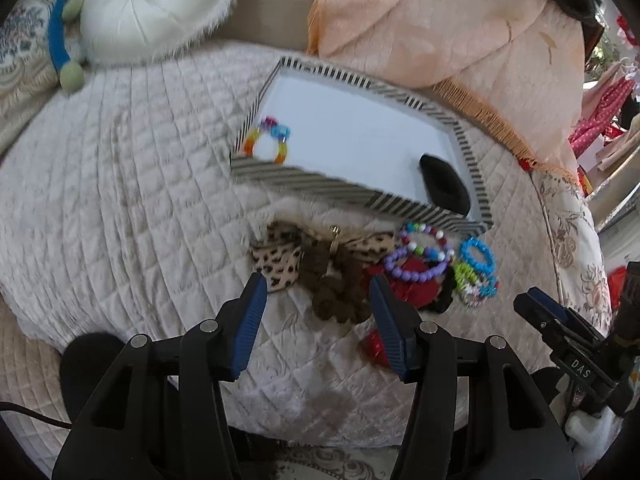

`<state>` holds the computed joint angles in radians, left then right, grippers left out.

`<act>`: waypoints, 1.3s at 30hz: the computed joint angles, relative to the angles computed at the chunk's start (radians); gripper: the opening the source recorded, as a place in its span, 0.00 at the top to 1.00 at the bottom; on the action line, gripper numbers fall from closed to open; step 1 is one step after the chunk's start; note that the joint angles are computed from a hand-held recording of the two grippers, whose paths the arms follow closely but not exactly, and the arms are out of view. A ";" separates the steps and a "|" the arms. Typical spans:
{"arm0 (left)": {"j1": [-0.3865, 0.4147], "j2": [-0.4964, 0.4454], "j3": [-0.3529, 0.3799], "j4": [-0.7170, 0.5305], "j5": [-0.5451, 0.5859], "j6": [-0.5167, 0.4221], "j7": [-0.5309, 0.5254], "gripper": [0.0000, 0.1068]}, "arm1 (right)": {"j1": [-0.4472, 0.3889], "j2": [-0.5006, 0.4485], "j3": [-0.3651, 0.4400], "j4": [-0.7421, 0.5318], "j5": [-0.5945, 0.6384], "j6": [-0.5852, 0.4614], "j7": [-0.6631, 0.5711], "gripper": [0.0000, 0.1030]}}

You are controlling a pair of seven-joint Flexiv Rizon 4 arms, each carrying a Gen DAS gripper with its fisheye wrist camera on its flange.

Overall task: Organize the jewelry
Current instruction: 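Withdraw both open tools from the tray back over the jewelry pile, then grasp the multicolour bead bracelet with the right tool while the left tool grasps the leopard bow clip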

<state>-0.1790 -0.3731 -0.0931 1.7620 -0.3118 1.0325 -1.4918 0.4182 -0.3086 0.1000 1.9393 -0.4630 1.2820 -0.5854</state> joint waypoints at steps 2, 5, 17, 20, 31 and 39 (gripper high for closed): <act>0.003 -0.010 0.000 -0.005 -0.006 -0.020 -0.009 0.50 | -0.017 -0.014 0.024 -0.009 0.040 0.018 -0.034 0.46; 0.003 -0.020 0.006 -0.010 -0.004 -0.025 -0.028 0.50 | -0.032 -0.045 0.052 -0.039 0.097 0.043 -0.102 0.47; 0.018 -0.064 0.018 -0.071 0.014 -0.055 -0.061 0.50 | -0.046 -0.242 0.124 -0.338 0.231 -0.150 -0.473 0.64; 0.025 -0.084 0.025 -0.100 0.016 -0.065 -0.084 0.50 | -0.033 -0.272 0.100 -0.386 0.265 -0.171 -0.477 0.64; 0.042 -0.176 0.024 -0.209 0.037 -0.160 -0.096 0.45 | -0.001 -0.335 0.011 -0.448 0.198 -0.278 -0.437 0.64; 0.065 -0.172 -0.029 -0.194 -0.032 -0.159 0.011 0.32 | -0.029 -0.327 0.031 -0.426 0.223 -0.221 -0.474 0.64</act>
<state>-0.1138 -0.5454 -0.1217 1.5678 -0.3437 0.8737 -1.4808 0.3893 -0.6355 0.1309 1.5135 -0.2397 1.0611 -1.0596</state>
